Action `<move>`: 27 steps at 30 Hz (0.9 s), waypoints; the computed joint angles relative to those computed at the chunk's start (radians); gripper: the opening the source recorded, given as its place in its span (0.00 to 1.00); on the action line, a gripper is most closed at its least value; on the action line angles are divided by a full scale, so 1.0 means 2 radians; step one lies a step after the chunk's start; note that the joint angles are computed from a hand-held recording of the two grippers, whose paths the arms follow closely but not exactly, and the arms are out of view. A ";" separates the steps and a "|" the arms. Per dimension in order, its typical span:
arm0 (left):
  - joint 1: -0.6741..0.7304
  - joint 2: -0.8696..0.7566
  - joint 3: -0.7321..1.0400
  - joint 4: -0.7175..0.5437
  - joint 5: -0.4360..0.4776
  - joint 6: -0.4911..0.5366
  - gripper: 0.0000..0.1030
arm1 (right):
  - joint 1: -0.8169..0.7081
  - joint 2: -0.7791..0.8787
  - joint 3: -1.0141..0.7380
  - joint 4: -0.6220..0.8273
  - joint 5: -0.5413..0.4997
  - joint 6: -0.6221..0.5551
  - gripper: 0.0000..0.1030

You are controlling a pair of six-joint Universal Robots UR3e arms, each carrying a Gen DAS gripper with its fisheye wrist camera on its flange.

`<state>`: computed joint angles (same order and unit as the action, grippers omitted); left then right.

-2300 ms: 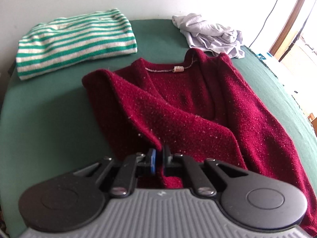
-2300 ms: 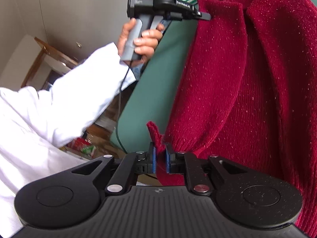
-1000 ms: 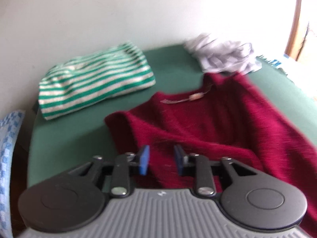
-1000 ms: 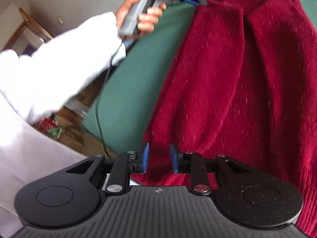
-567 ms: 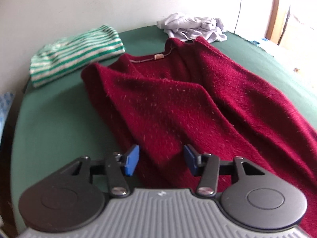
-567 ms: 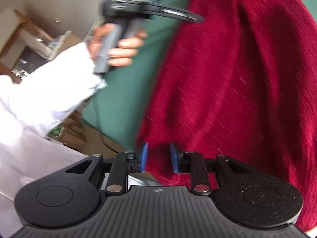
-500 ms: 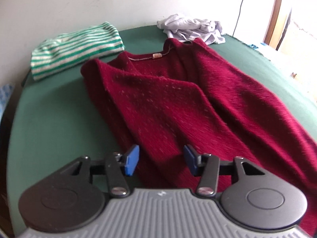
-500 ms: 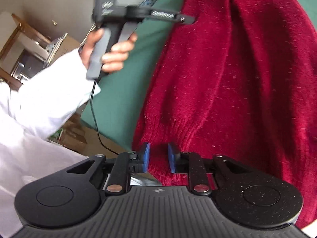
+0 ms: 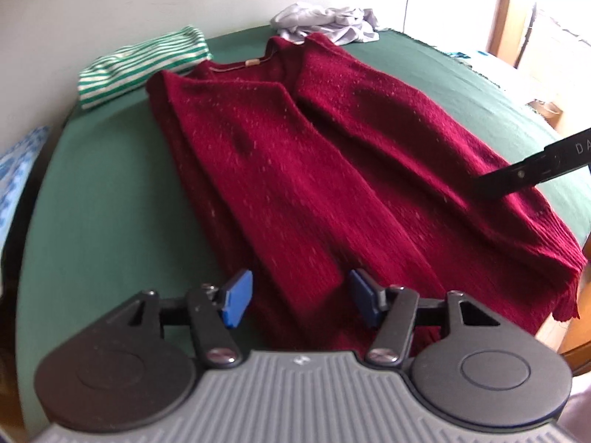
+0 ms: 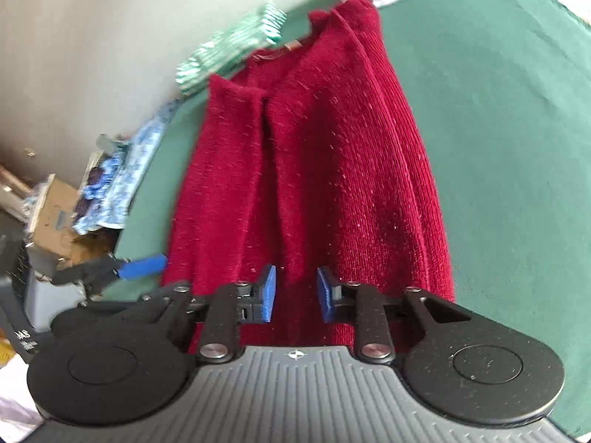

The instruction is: Fold clothes

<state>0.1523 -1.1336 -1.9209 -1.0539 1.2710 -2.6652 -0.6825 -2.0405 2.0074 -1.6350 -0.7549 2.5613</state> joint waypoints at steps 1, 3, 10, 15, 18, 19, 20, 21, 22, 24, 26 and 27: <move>-0.002 0.015 -0.002 -0.013 0.005 -0.009 0.60 | -0.016 -0.016 -0.001 0.028 -0.010 -0.024 0.29; 0.004 0.053 -0.002 -0.062 -0.004 -0.022 0.60 | -0.037 -0.028 -0.008 0.095 0.001 -0.084 0.25; -0.089 0.088 -0.028 -0.059 0.065 -0.119 0.74 | -0.095 -0.045 -0.052 0.246 0.000 -0.221 0.20; -0.142 0.079 -0.030 -0.047 0.101 -0.164 0.73 | 0.036 0.054 -0.092 0.042 0.061 -0.076 0.21; -0.155 0.086 -0.037 -0.051 0.104 -0.149 0.74 | 0.142 0.163 -0.147 -0.160 0.048 0.046 0.20; -0.152 0.090 -0.039 -0.055 0.100 -0.136 0.75 | 0.176 0.208 -0.180 -0.212 0.038 0.081 0.20; -0.130 0.099 -0.036 -0.072 0.078 -0.121 0.75 | 0.204 0.255 -0.218 -0.251 0.024 0.109 0.20; -0.107 0.108 -0.033 -0.090 0.056 -0.106 0.75 | 0.229 0.301 -0.262 -0.277 0.010 0.132 0.20; -0.082 0.118 -0.029 -0.112 0.032 -0.086 0.74 | 0.251 0.345 -0.304 -0.293 -0.006 0.155 0.20; 0.014 0.143 -0.004 -0.199 -0.051 -0.014 0.69 | 0.283 0.424 -0.393 -0.296 -0.034 0.185 0.20; 0.096 0.152 0.027 -0.286 -0.114 0.064 0.68 | 0.315 0.513 -0.498 -0.310 -0.061 0.230 0.20; 0.127 0.149 0.041 -0.322 -0.138 0.104 0.68 | 0.328 0.557 -0.551 -0.321 -0.074 0.252 0.20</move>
<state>0.4068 -0.8352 -1.8387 -1.6986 0.9947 -2.4578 -0.0264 -0.9262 0.9063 -2.2776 -0.9025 3.0663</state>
